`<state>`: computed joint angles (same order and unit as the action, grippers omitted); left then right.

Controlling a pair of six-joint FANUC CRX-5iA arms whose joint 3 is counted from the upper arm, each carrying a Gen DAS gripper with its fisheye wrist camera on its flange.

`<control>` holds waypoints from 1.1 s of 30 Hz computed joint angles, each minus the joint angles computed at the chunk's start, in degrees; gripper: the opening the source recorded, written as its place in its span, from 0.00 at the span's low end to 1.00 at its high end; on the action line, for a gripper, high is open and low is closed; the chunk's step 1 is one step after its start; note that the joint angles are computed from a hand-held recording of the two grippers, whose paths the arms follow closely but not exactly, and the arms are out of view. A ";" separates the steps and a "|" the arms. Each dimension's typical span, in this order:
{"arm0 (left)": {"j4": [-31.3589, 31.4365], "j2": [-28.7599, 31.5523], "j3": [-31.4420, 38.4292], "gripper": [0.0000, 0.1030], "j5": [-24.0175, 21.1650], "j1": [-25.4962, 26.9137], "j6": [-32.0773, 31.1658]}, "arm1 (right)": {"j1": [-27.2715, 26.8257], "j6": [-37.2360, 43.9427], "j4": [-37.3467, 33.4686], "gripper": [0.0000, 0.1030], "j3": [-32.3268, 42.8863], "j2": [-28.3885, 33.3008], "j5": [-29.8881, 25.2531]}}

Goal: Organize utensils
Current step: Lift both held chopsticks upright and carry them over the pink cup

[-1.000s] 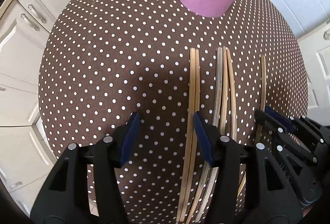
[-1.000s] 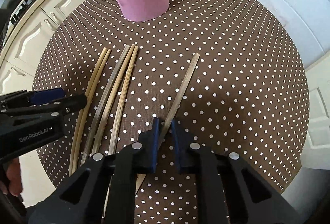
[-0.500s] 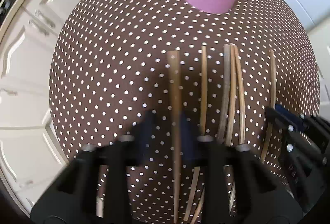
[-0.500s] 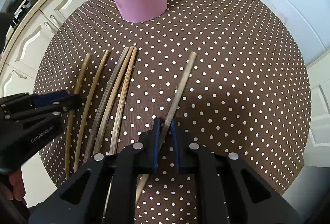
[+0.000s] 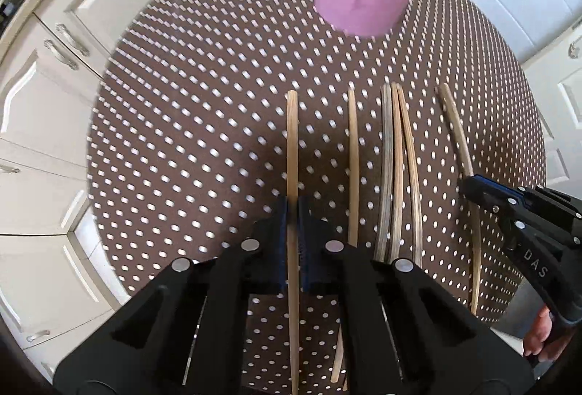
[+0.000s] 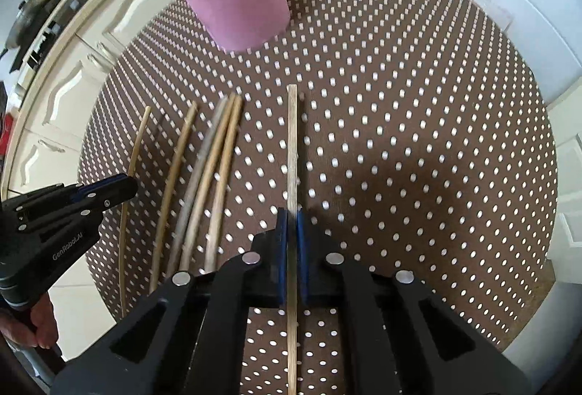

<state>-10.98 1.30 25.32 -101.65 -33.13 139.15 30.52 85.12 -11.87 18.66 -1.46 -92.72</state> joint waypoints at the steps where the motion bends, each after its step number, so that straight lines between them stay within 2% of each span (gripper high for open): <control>1: -1.18 0.08 1.14 0.06 -0.52 -0.57 0.62 | -0.49 0.22 -0.43 0.04 1.18 0.49 -0.03; 11: -9.90 -1.27 8.50 0.06 -0.14 -2.35 -0.12 | -2.25 -2.06 -0.59 0.04 8.24 0.32 6.35; 21: -20.92 4.58 25.00 0.06 -3.52 -7.34 -7.22 | -1.02 -3.15 0.86 0.04 13.59 0.41 13.03; 29: -25.66 8.90 36.70 0.06 -2.48 -7.74 -11.72 | -0.02 -1.79 1.61 0.04 18.95 1.87 17.27; 33: -27.57 12.73 45.49 0.06 -2.53 -7.82 -14.31 | -0.04 -2.23 2.22 0.04 21.19 2.60 19.54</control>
<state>-38.56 14.03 70.80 -104.18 -40.95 124.84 30.48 82.89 -9.65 39.86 1.14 -73.18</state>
